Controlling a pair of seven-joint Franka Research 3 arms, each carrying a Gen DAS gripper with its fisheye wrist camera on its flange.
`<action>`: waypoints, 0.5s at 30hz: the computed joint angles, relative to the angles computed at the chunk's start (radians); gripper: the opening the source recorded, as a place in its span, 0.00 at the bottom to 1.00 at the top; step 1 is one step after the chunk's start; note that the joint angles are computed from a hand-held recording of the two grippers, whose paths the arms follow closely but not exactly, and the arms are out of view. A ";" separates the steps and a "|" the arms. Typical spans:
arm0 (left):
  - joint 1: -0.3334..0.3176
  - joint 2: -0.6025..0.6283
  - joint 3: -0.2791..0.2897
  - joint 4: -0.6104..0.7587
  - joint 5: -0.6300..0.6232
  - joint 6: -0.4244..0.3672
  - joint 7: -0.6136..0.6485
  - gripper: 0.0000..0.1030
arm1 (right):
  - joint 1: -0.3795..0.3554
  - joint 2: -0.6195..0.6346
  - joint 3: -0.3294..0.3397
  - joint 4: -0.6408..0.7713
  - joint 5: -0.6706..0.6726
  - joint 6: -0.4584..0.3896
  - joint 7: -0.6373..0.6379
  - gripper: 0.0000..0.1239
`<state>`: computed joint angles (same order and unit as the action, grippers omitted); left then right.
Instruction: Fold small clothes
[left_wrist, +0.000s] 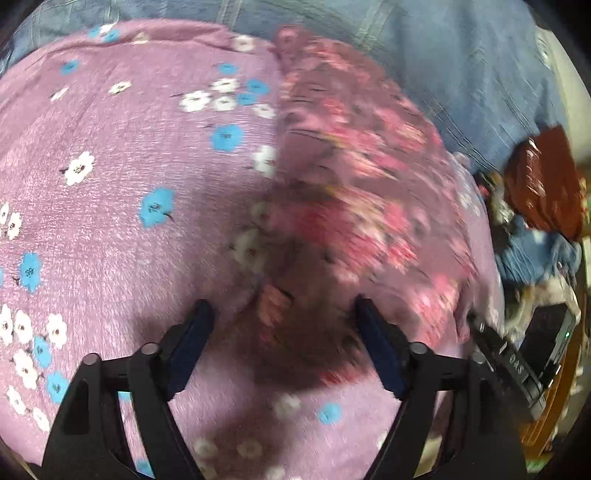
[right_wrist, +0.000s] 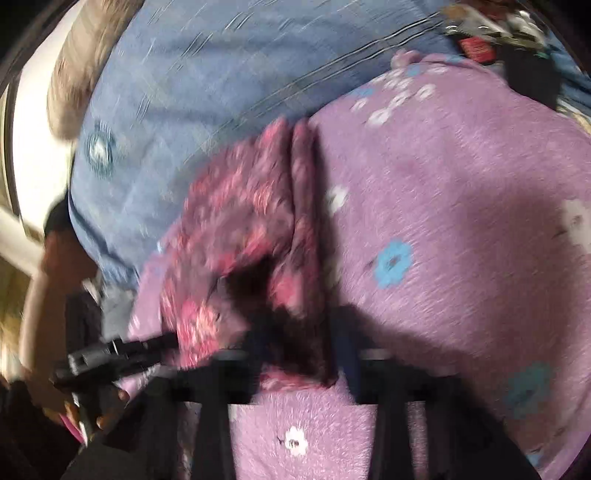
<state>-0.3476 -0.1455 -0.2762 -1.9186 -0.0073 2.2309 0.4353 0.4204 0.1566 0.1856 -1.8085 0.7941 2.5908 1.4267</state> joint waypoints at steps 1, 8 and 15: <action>-0.005 -0.009 0.003 -0.006 -0.023 0.020 0.020 0.63 | 0.011 -0.024 0.001 -0.022 -0.005 0.052 -0.019 0.07; -0.005 -0.048 -0.001 -0.053 0.004 -0.043 -0.026 0.63 | 0.060 -0.070 -0.045 -0.090 -0.118 0.118 0.071 0.05; -0.003 -0.035 -0.003 -0.026 0.017 -0.071 -0.016 0.63 | 0.047 -0.088 0.018 -0.090 0.090 0.249 -0.131 0.38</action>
<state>-0.3509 -0.1809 -0.2795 -1.9445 0.0096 2.1595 0.4192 0.4678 0.0688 0.2038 -1.8988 0.8840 2.8401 1.2957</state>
